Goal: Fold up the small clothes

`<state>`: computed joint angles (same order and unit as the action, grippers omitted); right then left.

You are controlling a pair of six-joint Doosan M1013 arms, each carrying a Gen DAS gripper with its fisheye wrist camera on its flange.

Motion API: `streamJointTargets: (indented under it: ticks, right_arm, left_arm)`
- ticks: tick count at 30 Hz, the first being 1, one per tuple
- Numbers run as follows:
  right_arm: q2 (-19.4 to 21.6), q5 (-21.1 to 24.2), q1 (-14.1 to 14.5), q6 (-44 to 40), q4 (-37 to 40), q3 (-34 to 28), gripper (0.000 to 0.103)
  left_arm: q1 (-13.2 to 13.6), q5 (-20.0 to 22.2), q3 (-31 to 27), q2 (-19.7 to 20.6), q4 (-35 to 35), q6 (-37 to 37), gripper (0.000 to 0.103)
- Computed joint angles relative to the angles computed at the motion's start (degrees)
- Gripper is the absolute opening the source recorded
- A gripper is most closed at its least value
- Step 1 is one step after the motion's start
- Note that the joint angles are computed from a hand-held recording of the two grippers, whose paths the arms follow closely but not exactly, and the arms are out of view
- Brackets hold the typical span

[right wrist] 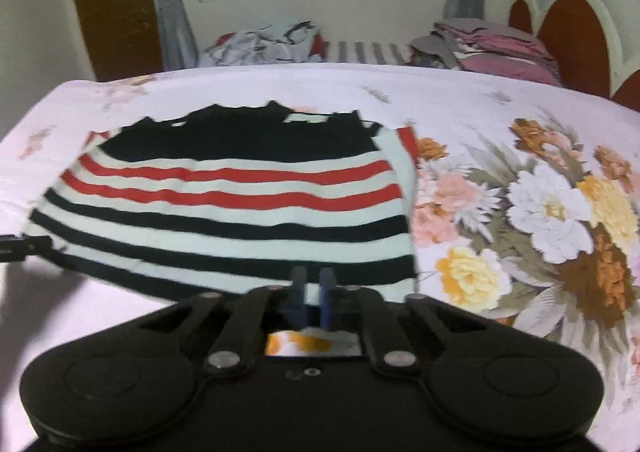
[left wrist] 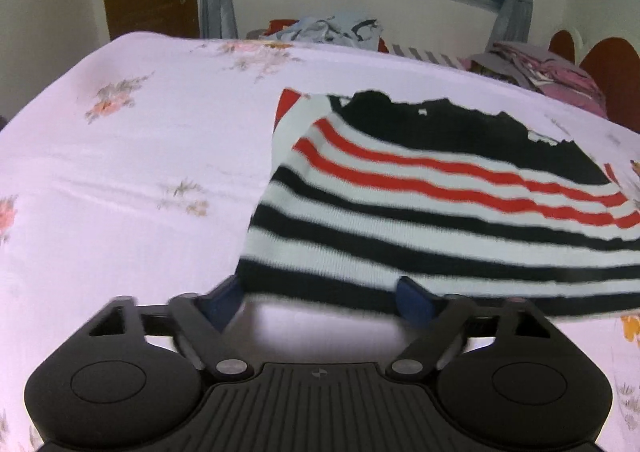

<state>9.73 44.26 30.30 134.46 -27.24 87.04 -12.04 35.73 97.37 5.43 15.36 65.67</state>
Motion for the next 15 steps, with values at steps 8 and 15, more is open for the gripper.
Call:
streamJointTargets:
  ticks: [8,15]
  right_arm:
    - [0.2,-2.2,0.5,-1.5,2.1,-0.2,0.006]
    - [2.6,-5.6,-0.4,-2.5,7.5,-2.6,0.005]
  left_arm:
    - [2.6,-4.1,3.8,-2.2,-13.9,0.6,0.069]
    - [7.1,-10.0,4.7,-0.5,-37.7,7.1,0.069]
